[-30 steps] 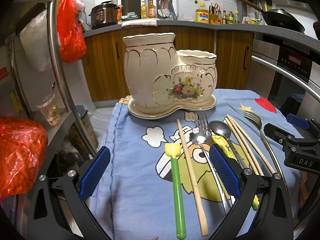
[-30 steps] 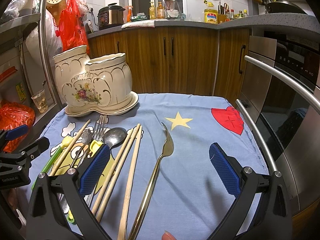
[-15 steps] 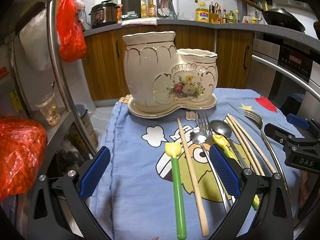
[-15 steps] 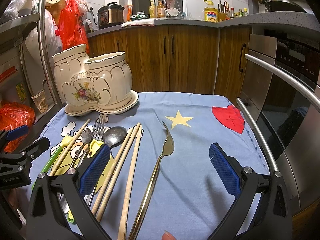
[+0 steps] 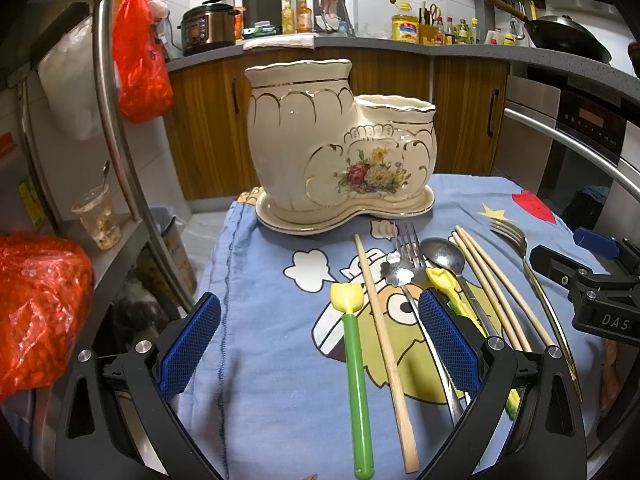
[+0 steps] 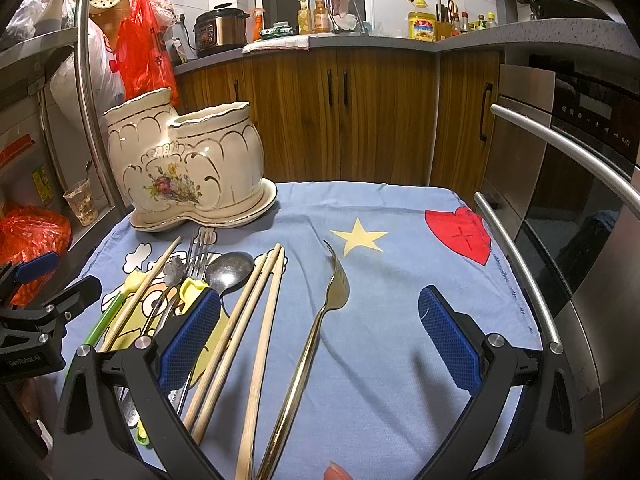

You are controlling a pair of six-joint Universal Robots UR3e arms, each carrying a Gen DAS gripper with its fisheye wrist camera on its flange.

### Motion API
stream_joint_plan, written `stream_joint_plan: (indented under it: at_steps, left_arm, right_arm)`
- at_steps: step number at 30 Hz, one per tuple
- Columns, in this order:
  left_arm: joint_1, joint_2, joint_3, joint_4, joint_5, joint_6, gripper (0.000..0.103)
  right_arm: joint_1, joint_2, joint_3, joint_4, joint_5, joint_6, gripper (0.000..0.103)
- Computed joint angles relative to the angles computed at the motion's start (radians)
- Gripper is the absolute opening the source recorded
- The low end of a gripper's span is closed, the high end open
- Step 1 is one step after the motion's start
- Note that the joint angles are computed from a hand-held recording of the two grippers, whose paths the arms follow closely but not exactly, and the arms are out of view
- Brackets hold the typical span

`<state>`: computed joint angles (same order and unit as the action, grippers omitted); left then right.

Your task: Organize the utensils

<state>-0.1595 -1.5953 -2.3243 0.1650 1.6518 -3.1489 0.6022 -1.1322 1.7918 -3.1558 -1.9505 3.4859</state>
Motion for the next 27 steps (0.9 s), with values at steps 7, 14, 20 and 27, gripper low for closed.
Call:
stream_joint_plan:
  at_steps: [7, 14, 20, 27]
  left_arm:
    - [0.002, -0.009, -0.01, 0.006, -0.006, 0.002, 0.098]
    - [0.012, -0.003, -0.004, -0.009, -0.012, 0.005, 0.098]
    - [0.038, 0.028, -0.012, -0.035, -0.042, 0.008, 0.098]
    - [0.047, 0.029, 0.002, -0.059, -0.061, 0.032, 0.098]
  right_arm:
    - [0.03, 0.02, -0.01, -0.009, -0.015, 0.005, 0.098]
    - [0.027, 0.003, -0.022, 0.05, 0.018, -0.001, 0.098]
    - [-0.012, -0.026, -0.071, 0.18, 0.056, -0.013, 0.098]
    - [-0.048, -0.008, -0.155, 0.319, 0.095, -0.02, 0.081]
